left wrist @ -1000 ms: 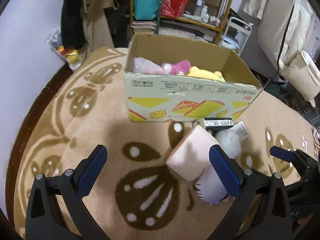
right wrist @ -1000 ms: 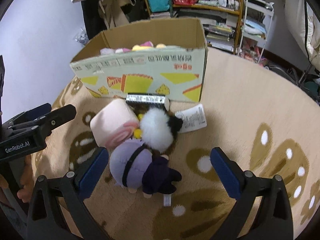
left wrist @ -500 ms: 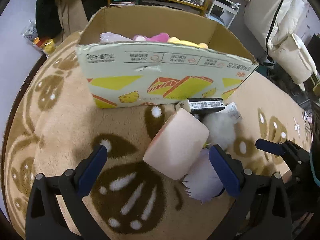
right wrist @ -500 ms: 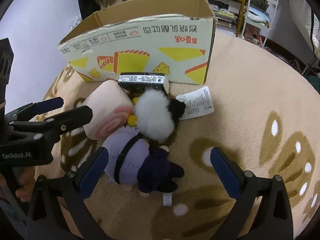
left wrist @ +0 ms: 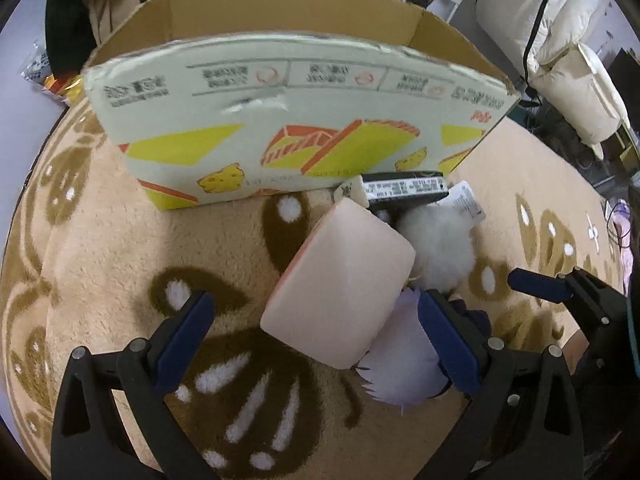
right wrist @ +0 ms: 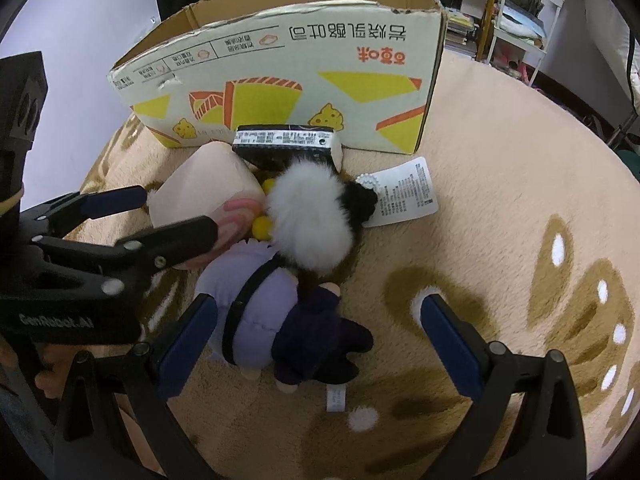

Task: Organize soft objects
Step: 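Move the left tool to the pink sponge block while the right tool approaches the lavender-haired doll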

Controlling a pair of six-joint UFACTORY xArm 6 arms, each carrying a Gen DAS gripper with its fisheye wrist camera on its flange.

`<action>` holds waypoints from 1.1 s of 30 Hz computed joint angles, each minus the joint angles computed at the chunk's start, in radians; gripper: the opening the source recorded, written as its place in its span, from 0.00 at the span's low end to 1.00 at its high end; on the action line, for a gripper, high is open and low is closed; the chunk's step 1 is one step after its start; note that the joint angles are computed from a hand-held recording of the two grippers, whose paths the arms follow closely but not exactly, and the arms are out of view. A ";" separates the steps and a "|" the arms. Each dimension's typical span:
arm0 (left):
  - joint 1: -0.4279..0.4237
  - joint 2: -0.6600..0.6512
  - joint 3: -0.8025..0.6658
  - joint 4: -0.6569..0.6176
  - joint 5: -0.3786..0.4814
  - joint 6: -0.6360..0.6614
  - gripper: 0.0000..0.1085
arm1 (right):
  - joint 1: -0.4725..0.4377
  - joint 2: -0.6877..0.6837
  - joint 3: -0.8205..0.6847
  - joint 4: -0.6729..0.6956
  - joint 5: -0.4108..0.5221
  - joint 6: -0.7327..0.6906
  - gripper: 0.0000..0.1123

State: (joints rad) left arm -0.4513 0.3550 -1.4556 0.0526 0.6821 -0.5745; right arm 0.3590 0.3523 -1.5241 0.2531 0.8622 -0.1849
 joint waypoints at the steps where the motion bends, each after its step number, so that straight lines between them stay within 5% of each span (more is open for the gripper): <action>1: -0.001 0.004 -0.005 0.010 0.003 -0.006 0.92 | 0.001 0.003 -0.003 0.001 0.001 0.002 0.92; 8: -0.005 0.048 -0.051 0.011 0.025 -0.008 0.76 | 0.004 0.013 -0.011 0.043 0.014 -0.027 0.92; 15: -0.016 0.046 -0.042 0.043 -0.014 -0.008 0.47 | 0.017 0.019 -0.012 0.080 0.010 -0.059 0.92; 24: -0.023 -0.039 0.061 0.127 -0.026 -0.112 0.36 | 0.022 0.082 -0.068 0.097 0.091 -0.048 0.90; 33: -0.010 -0.165 0.200 0.220 -0.028 -0.233 0.34 | 0.014 0.054 -0.039 0.139 0.068 -0.094 0.79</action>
State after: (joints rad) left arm -0.4615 0.1901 -1.2554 0.2725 0.6544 -0.8074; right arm 0.3733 0.4061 -1.5627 0.3918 0.9302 -0.2793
